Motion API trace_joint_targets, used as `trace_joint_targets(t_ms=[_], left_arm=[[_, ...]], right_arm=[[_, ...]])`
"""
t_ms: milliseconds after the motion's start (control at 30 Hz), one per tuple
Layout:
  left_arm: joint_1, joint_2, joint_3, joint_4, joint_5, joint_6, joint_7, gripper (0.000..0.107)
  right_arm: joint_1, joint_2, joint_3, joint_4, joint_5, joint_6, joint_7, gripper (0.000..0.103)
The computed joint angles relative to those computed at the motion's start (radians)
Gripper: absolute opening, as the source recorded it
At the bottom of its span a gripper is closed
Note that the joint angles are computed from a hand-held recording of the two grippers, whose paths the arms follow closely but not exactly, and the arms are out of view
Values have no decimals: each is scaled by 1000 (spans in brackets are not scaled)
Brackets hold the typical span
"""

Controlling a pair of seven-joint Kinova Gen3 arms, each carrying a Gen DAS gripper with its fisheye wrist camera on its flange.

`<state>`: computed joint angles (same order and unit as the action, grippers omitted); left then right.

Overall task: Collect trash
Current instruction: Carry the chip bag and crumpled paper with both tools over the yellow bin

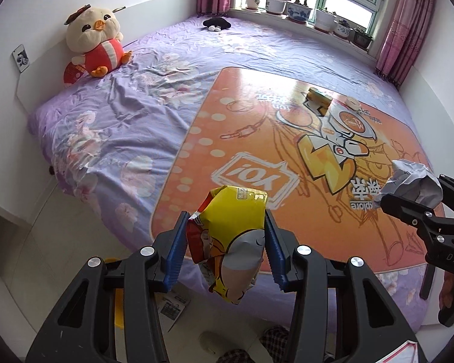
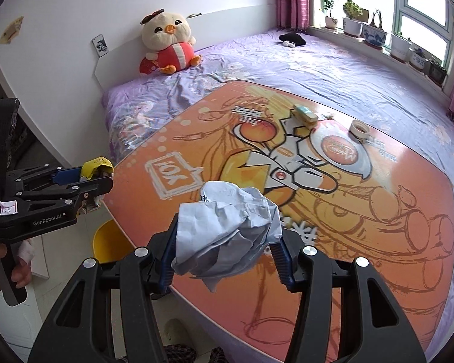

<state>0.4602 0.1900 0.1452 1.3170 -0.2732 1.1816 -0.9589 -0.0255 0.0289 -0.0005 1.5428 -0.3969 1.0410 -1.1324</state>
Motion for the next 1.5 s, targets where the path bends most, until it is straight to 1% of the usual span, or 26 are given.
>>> trace_joint_targets(t_ms=[167, 300, 467, 633, 833, 967, 1100, 1233, 1500], left_arm=[[-57, -110, -14, 146, 11, -18, 14, 47], [-126, -195, -14, 260, 34, -28, 17, 47], [-219, -294, -22, 385, 66, -34, -8, 47], [-307, -372, -48, 501, 104, -50, -58, 47], [-405, -417, -95, 644, 149, -102, -126, 47], [-464, -418, -139, 736, 179, -168, -185, 47], [-515, -384, -174, 814, 207, -253, -243, 47], [-564, -318, -210, 881, 241, -350, -317, 47], [-631, -142, -223, 945, 294, -516, -416, 47]], right_arm=[[-74, 0, -55, -6, -8, 4, -14, 56], [-151, 14, -102, -11, -8, -4, -29, 56], [-248, 47, -155, -7, -10, -25, -37, 56], [-333, 102, -197, -4, 0, -44, -48, 56], [-429, 200, -236, -20, 49, -51, -62, 56], [-488, 283, -251, -43, 92, -61, -66, 56], [-544, 381, -255, -81, 144, -69, -75, 56], [-579, 470, -253, -117, 182, -68, -79, 56], [-624, 654, -235, -218, 244, -54, -87, 56]])
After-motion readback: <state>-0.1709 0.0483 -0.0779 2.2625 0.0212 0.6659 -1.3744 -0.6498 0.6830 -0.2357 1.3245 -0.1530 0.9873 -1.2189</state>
